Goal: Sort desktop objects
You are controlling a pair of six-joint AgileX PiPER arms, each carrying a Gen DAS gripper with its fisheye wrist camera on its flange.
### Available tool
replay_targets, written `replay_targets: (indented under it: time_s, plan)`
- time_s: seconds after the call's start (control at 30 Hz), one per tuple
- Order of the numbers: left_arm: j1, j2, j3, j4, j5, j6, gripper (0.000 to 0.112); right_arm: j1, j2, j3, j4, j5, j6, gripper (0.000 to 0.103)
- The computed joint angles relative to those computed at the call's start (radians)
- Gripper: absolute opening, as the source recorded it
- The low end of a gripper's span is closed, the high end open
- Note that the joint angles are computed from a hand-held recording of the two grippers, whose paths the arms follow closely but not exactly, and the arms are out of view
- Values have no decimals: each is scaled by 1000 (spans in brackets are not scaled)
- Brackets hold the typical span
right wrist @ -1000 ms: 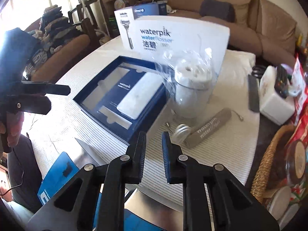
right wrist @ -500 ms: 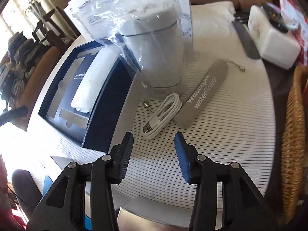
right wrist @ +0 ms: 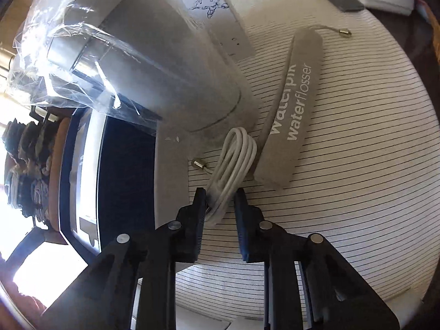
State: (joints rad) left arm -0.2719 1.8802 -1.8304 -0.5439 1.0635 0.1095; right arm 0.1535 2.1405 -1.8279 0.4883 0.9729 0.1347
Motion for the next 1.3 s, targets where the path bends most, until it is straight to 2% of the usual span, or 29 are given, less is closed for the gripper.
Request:
replay_targets:
  time_s: [0.17,0.33,0.43,0.57,0.67,0.8,0.87,0.93,1.03,1.23,1.27,1.3]
  plan:
    - [8,22,-33,-48,24,-16,103,4,-75,85,4,-31,-71,13]
    - [43,53,-23,-310,47,54,103,-55,-230,245,175,-52,-250,13]
    - [61,53,58,-495,14,112,103,-116,-326,358,379,-32,-393,13]
    - [62,29,187,-616,-24,126,102,-162,-414,465,580,0,-497,12]
    - [64,-19,298,-709,-49,200,102,-180,-473,509,621,16,-521,12]
    - [59,-58,428,-838,-41,321,101,-187,-504,532,681,48,-536,12]
    - [57,-68,481,-905,-40,391,89,-207,-506,499,690,93,-514,12]
    - [63,-64,511,-964,-12,449,48,-207,-512,504,713,111,-512,12]
    - [62,-62,509,-960,6,455,25,-200,-506,522,753,114,-526,12]
    - [117,-71,460,-907,39,436,24,-159,-473,495,777,93,-518,12]
    - [132,-70,451,-896,44,428,28,-149,-466,485,782,91,-516,12]
    - [149,-67,448,-895,52,423,44,-139,-460,475,785,87,-514,12]
